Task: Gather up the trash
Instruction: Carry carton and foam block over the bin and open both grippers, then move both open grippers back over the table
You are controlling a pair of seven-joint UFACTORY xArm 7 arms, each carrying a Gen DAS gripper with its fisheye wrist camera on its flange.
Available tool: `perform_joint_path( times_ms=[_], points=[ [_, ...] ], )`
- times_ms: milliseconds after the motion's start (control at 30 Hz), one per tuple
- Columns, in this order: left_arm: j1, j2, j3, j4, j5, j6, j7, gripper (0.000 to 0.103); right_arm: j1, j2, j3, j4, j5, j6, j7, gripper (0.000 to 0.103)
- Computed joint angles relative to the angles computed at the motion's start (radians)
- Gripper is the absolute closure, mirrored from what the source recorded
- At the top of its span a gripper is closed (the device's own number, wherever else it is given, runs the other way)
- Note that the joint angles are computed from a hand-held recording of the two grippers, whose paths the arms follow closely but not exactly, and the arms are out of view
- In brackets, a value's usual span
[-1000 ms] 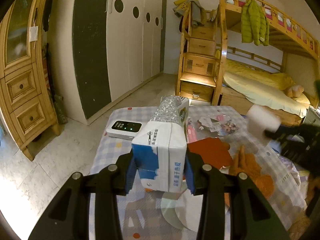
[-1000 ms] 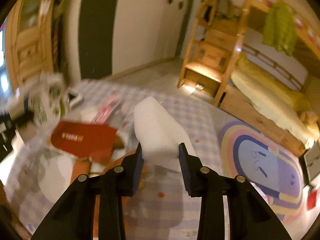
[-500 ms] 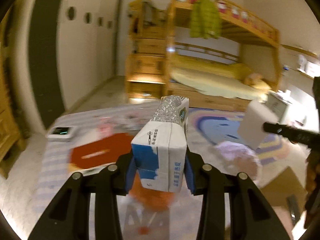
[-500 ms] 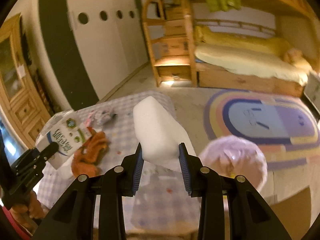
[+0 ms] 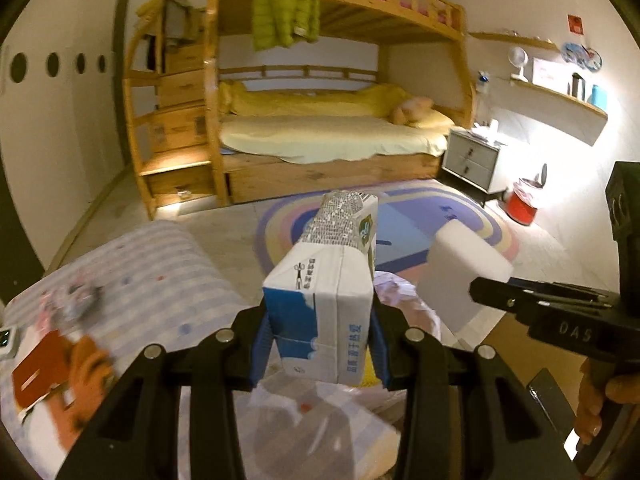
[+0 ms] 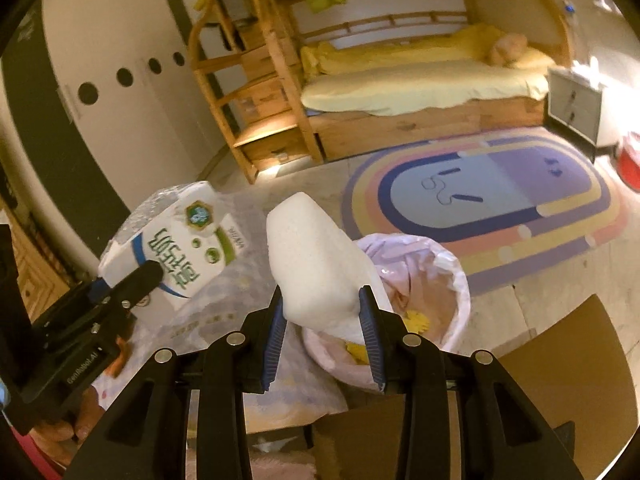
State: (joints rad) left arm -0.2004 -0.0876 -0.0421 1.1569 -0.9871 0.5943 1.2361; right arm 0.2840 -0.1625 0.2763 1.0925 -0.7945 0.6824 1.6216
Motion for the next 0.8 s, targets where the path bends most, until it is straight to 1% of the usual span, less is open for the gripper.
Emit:
perform_joint_path(
  times_ms=[200,267,333,367,433,467,533,600,667,700,767,800],
  points=[
    [-0.024,0.100,-0.054,0.072,0.062,-0.043,-0.050,0.064,-0.050,-0.015,-0.040,-0.082,0.016,-0.127,0.028,0.065],
    [-0.025,0.143,-0.068,0.115,0.102,-0.037,-0.098,0.063,-0.073,-0.004,-0.053,-0.101,0.022,-0.180,0.039,0.065],
    [-0.016,0.168,-0.079,0.146,0.121,-0.021,-0.125,0.059,-0.092,0.011,-0.058,-0.107,0.018,-0.213,0.050,0.064],
    [-0.011,0.187,-0.084,0.169,0.132,-0.010,-0.142,0.053,-0.102,0.020,-0.062,-0.109,0.009,-0.228,0.060,0.064],
    [0.002,0.195,-0.093,0.181,0.137,-0.008,-0.156,0.052,-0.111,0.048,-0.072,-0.101,0.010,-0.238,0.057,0.062],
    [0.009,0.197,-0.095,0.183,0.140,-0.010,-0.161,0.049,-0.113,0.062,-0.080,-0.099,0.013,-0.249,0.055,0.061],
    [0.021,0.190,-0.097,0.180,0.139,-0.015,-0.165,0.047,-0.109,0.087,-0.092,-0.089,0.029,-0.246,0.040,0.055],
    [0.034,0.179,-0.092,0.174,0.138,-0.020,-0.174,0.045,-0.097,0.112,-0.106,-0.073,0.074,-0.233,-0.014,0.047],
    [0.050,0.165,-0.081,0.169,0.131,-0.009,-0.178,0.044,-0.081,0.116,-0.110,-0.059,0.084,-0.200,-0.026,0.047],
    [0.052,0.159,-0.077,0.168,0.141,-0.012,-0.190,0.044,-0.071,0.106,-0.106,-0.058,0.077,-0.183,-0.021,0.047],
    [0.067,0.127,-0.063,0.146,0.125,0.001,-0.183,0.044,-0.057,0.095,-0.098,-0.050,0.066,-0.147,-0.019,0.047],
    [0.069,0.116,-0.057,0.139,0.132,0.005,-0.191,0.044,-0.044,0.081,-0.086,-0.042,0.061,-0.107,-0.022,0.047]
  ],
)
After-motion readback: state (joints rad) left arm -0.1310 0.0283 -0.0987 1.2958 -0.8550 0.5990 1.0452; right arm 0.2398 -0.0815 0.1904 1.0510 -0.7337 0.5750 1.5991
